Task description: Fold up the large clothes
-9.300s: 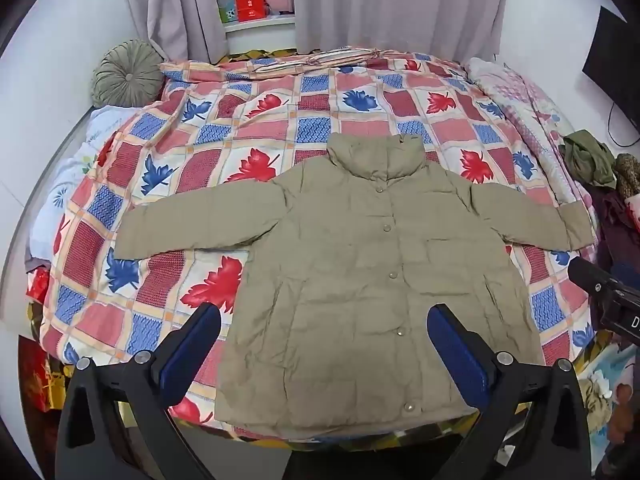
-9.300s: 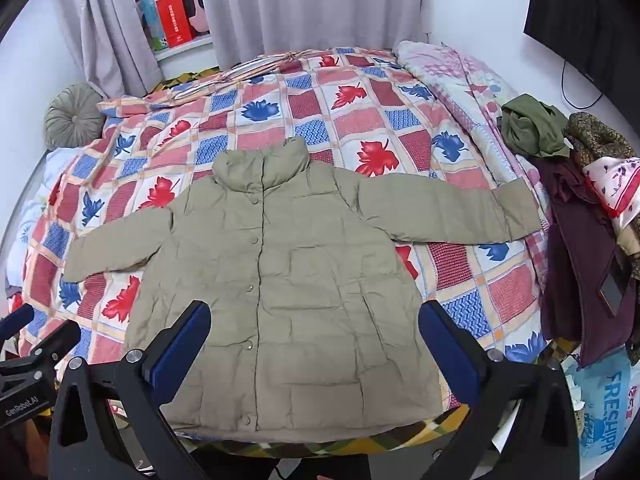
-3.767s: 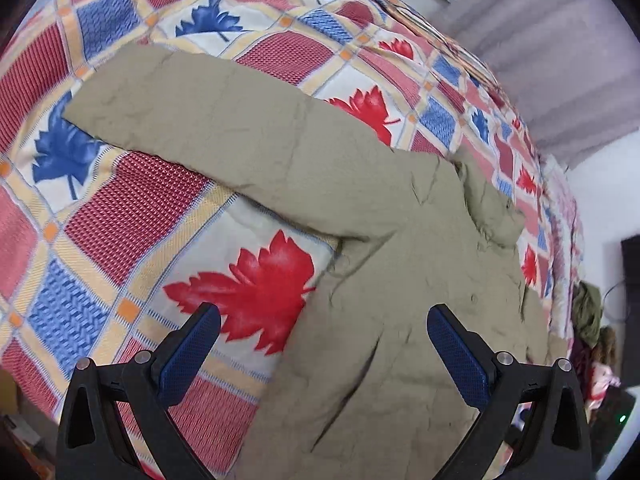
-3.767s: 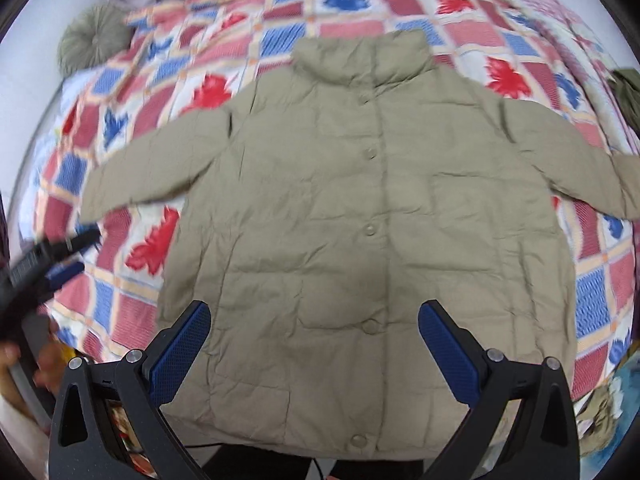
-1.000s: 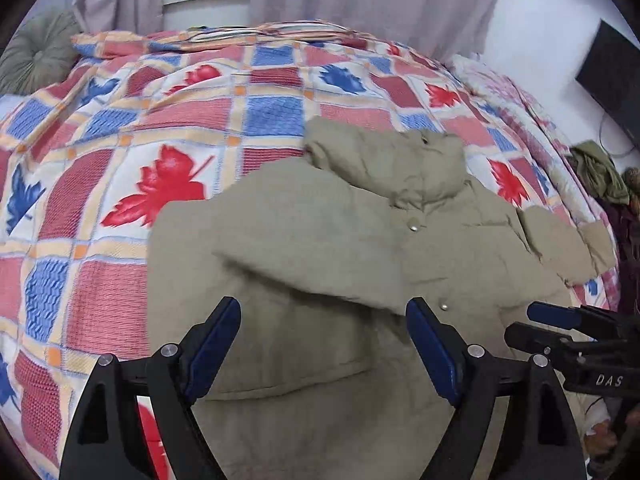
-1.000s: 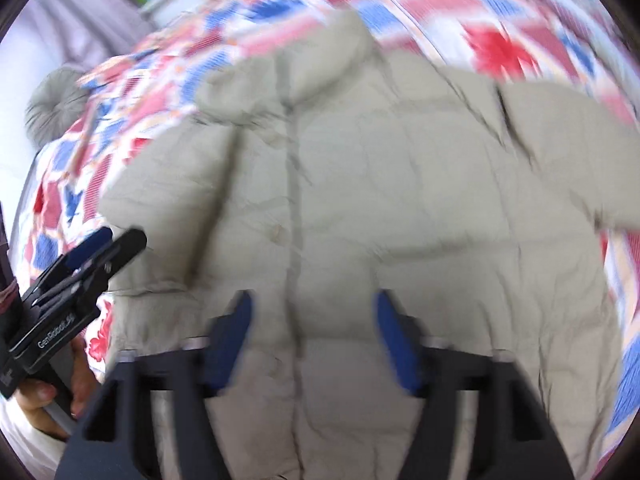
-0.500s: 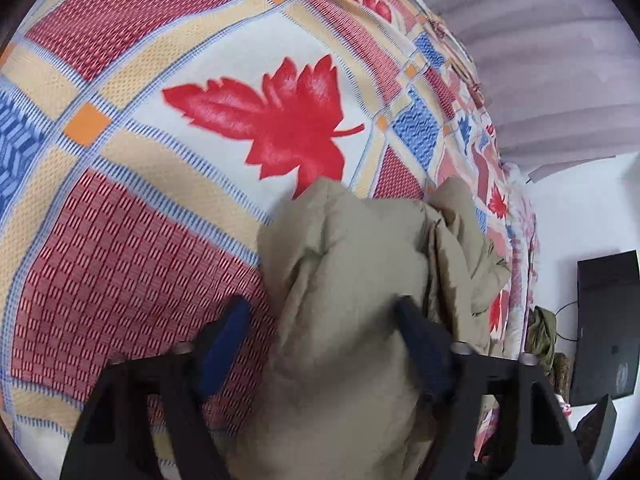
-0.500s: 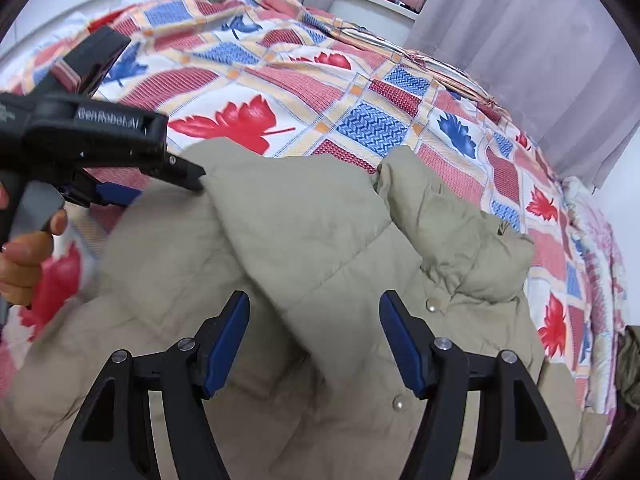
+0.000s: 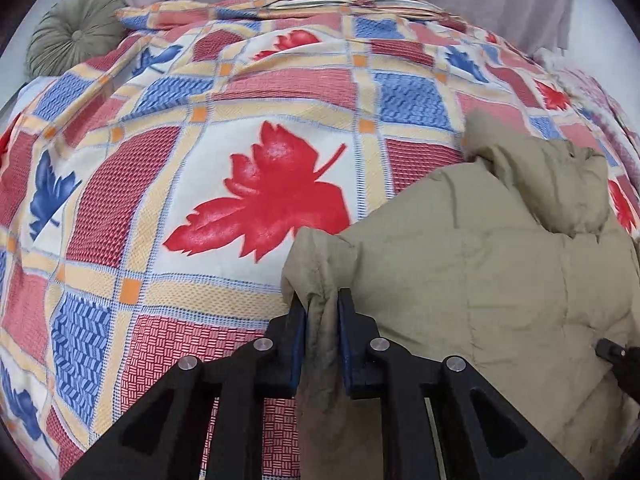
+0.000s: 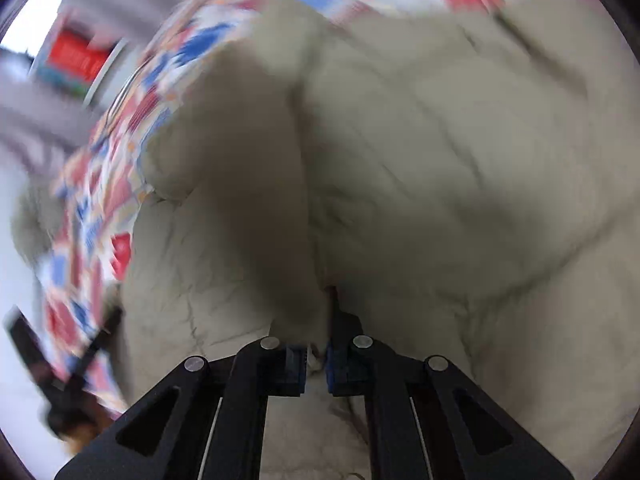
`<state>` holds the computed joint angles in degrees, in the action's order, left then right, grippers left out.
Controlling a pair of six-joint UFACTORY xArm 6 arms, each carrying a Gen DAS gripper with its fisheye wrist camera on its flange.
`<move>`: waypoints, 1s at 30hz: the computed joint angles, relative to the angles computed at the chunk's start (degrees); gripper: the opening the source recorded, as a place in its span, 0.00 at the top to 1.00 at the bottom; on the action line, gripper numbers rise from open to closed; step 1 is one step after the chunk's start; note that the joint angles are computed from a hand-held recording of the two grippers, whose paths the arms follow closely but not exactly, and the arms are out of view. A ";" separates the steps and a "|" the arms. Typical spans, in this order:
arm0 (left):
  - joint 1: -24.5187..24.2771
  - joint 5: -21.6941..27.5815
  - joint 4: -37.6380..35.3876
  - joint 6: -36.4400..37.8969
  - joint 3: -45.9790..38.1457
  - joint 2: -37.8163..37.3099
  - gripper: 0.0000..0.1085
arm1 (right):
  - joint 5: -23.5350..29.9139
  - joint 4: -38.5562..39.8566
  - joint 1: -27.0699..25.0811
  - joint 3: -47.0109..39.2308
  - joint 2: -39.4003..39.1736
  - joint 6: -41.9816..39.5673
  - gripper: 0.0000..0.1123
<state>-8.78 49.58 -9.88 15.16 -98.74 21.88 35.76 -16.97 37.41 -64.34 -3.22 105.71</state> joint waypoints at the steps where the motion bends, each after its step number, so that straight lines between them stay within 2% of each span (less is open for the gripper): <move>1: 0.12 -0.84 2.61 -3.19 -0.03 0.05 0.65 | -3.74 -0.82 -0.46 2.73 -1.18 2.26 0.94; 2: 0.32 -1.86 5.89 -6.79 -0.18 0.00 0.49 | -5.09 -0.96 -0.65 3.66 -1.64 2.75 0.93; 4: 1.30 -2.65 7.48 -8.95 -0.15 -0.78 0.46 | -3.78 1.86 -0.54 3.32 -2.18 -0.18 0.88; 5: 1.96 -1.23 6.41 -8.13 -1.25 -0.92 0.46 | -2.00 2.97 -0.35 2.69 -2.51 -1.75 0.84; 7: 2.84 0.31 5.03 -6.35 -1.23 -2.43 0.46 | 4.79 4.19 0.37 0.25 -3.83 -6.05 0.67; 10: 3.42 1.96 1.61 -0.85 1.86 -6.50 0.46 | 19.01 1.20 2.22 -5.46 -4.94 -10.10 0.63; 11: 3.28 2.38 0.61 0.88 3.45 -7.97 0.46 | 22.89 -0.49 2.90 -6.99 -5.21 -10.75 0.63; 12: 3.01 2.68 0.19 1.75 4.79 -9.08 0.46 | 24.38 -1.92 3.04 -7.85 -5.49 -11.08 0.63; 15: 1.38 2.70 0.08 1.67 8.35 -10.93 0.46 | 22.77 -3.35 1.26 -9.45 -4.76 -15.54 0.63; 18: -0.07 0.68 2.39 -1.76 11.56 -10.70 0.46 | 15.81 0.35 -2.58 -12.40 0.24 -24.83 0.64; 21: -0.27 -2.10 3.47 -2.88 15.42 -10.80 0.45 | 17.31 3.45 -3.90 -16.82 6.23 -32.23 0.72; 23: 0.04 -3.98 3.47 -3.16 17.32 -11.32 0.31 | 18.98 5.00 -4.00 -15.79 7.30 -32.47 0.84; 25: 0.74 -2.94 1.52 -2.72 16.49 -10.62 0.29 | 14.98 4.40 -3.58 -9.43 3.79 -29.17 0.96; 27: 1.04 -1.53 0.90 -2.71 14.92 -9.58 0.27 | 12.78 3.17 -3.12 -5.75 1.07 -27.23 0.97; 30: 0.29 -2.41 4.14 -3.68 14.99 -9.63 0.25 | 13.37 3.25 -3.70 -5.19 -0.03 -28.00 0.97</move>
